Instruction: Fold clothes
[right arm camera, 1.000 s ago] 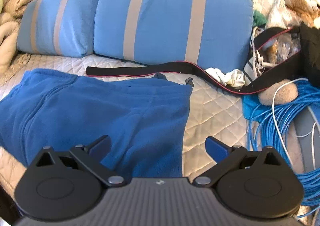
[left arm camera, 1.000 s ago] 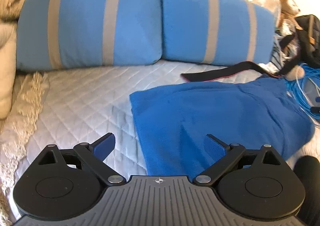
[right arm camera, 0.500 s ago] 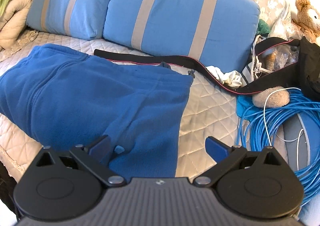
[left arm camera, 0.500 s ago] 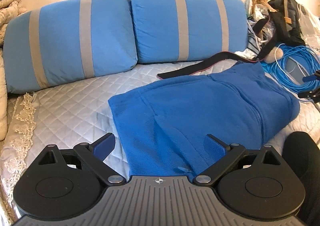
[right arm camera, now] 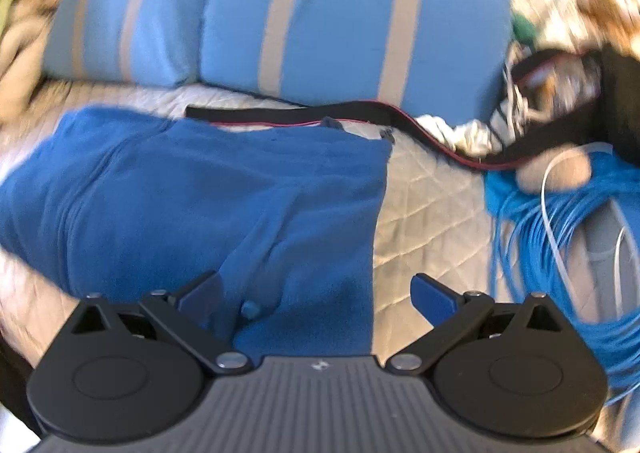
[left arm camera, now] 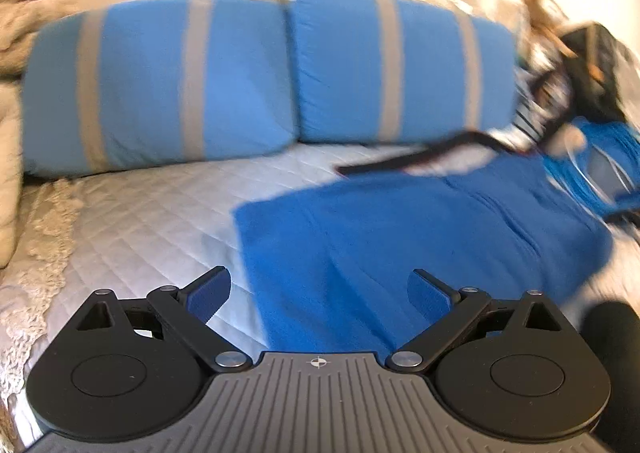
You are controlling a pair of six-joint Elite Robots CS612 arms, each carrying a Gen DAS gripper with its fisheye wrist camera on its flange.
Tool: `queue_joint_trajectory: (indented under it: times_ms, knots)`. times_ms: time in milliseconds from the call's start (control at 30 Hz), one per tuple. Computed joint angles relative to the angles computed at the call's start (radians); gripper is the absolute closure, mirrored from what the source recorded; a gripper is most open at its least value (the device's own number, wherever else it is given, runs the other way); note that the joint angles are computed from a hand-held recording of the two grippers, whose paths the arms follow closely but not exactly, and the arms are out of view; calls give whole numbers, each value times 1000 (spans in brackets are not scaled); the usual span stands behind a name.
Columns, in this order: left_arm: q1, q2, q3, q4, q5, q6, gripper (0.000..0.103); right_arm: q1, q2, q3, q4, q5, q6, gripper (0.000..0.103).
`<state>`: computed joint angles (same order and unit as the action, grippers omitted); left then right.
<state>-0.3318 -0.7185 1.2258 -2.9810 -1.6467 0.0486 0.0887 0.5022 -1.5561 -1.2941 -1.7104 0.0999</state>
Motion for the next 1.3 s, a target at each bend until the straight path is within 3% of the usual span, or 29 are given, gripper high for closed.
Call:
queue_joint_trajectory:
  times_ms: [167,267,433,500,533,567,600,633,667,700,767,1000,1300]
  knots:
    - [26,85,-135,64,-8,-158,7,-27,-3,60,-97,18,75,1]
    - [45,149,-240,135,-39,-234,7,-53,-8,106,-160,74,134,1]
    - [90,280,-452,306,-225,-419,11,-86,-24,205,-237,157,168,11]
    - [103,318,-511,350,-302,-480,21,-97,-29,240,-250,186,187,27]
    - [107,330,-529,359,-337,-502,32,-102,-30,254,-257,202,214,32]
    - [112,343,-547,369,-373,-525,55,-109,-29,263,-262,226,241,40]
    - [116,355,-563,377,-406,-547,65,-116,-26,267,-272,255,268,51]
    - [116,349,-556,375,-416,-554,77,-122,-23,269,-277,282,294,56]
    - [112,332,-533,365,-394,-543,86,-127,-22,270,-277,313,314,71]
    - [108,309,-501,360,-366,-519,90,-129,-23,271,-273,326,316,82]
    - [102,272,-453,359,-337,-480,95,-122,-26,262,-263,309,308,90]
    - [91,130,-247,330,-327,-393,95,-111,-23,162,-164,309,234,92]
    - [84,-28,-14,399,-334,-248,95,-107,-5,-24,65,382,157,92]
